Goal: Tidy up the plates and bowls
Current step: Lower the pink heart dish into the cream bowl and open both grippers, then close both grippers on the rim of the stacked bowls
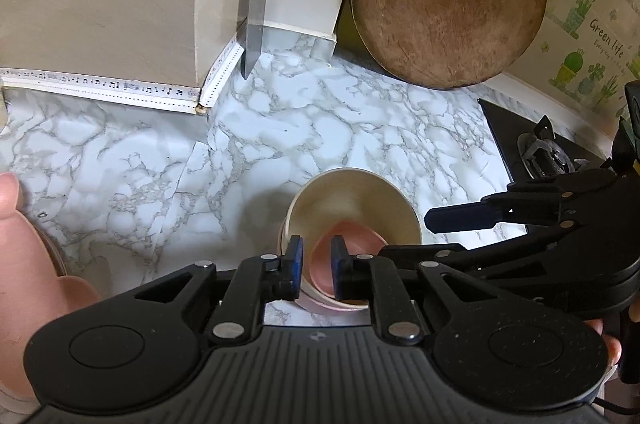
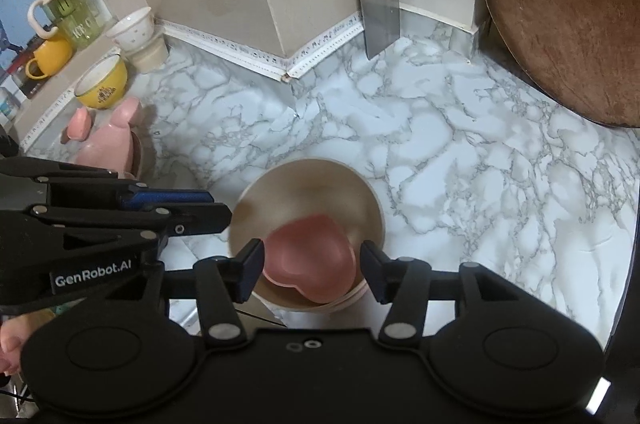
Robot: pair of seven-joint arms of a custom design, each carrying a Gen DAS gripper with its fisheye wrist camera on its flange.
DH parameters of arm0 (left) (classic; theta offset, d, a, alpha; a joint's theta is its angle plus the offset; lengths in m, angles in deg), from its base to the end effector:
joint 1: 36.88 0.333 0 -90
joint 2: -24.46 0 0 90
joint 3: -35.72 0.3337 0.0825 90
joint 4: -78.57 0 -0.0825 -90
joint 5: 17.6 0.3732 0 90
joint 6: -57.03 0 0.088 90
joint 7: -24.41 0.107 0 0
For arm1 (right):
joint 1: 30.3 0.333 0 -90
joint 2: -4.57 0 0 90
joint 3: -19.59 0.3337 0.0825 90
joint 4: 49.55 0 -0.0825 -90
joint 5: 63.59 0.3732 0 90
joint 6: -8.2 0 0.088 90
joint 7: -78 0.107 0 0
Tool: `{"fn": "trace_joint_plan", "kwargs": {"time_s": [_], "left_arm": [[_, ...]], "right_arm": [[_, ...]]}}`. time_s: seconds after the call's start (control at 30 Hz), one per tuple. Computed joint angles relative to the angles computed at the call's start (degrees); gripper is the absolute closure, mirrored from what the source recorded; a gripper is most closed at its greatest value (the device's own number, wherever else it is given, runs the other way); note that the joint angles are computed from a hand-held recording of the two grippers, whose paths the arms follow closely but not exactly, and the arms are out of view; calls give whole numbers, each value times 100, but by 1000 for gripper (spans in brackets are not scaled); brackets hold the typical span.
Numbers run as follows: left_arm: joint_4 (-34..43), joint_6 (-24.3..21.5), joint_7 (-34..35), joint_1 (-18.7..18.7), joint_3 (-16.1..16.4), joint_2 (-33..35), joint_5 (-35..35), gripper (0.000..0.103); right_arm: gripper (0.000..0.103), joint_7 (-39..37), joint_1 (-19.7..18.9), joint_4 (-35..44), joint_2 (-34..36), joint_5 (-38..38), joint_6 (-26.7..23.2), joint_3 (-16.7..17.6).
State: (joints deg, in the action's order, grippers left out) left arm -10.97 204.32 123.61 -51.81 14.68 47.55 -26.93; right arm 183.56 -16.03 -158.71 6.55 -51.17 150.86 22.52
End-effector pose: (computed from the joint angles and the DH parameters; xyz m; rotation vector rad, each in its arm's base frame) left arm 0.6035 -0.3785 0.5171 -1.3304 2.5411 -0.9914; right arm 0.5762 0.1768 0.5607 -1.7187 1.9142 -0.1412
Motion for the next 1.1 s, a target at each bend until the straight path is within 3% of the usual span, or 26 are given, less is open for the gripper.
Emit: {"fn": "trace_joint_plan", "kwargs": {"time_s": [0.07,0.13,0.2,0.23,0.27,0.43,0.57,0.77,1.1], "left_arm": [[-101,99,-47,-8,34,-69,39,74],[-198,207,-92,23,43,-130,22,67],[-240,259,-231,30,85,-163,35,49],[-271,303,-307,31,109,-180,51,35],[-318,383,-334,54,102,-197,34,29],[-313,423,-539,110,78,-144,-18,26],[-215,388,-846,36,138,-2,93,26],[-52,264,-1247,-82,191,254,367,26],[251,145,-1695,-318,299,670,942,26]], "right_arm": [[48,47,12,-38,-46,-78,52,4],[34,263,19,-75,-89,-285,77,-1],[20,446,6,-165,-150,-387,177,-11],[13,473,-6,-216,-186,-383,213,-15],[11,494,-19,-261,-218,-395,249,-18],[1,587,-91,-457,-311,-332,444,-32],[1,740,-154,-549,-259,-36,526,-63],[1,791,-265,-526,-34,720,307,-133],[11,720,-298,-330,304,822,116,-136]]}}
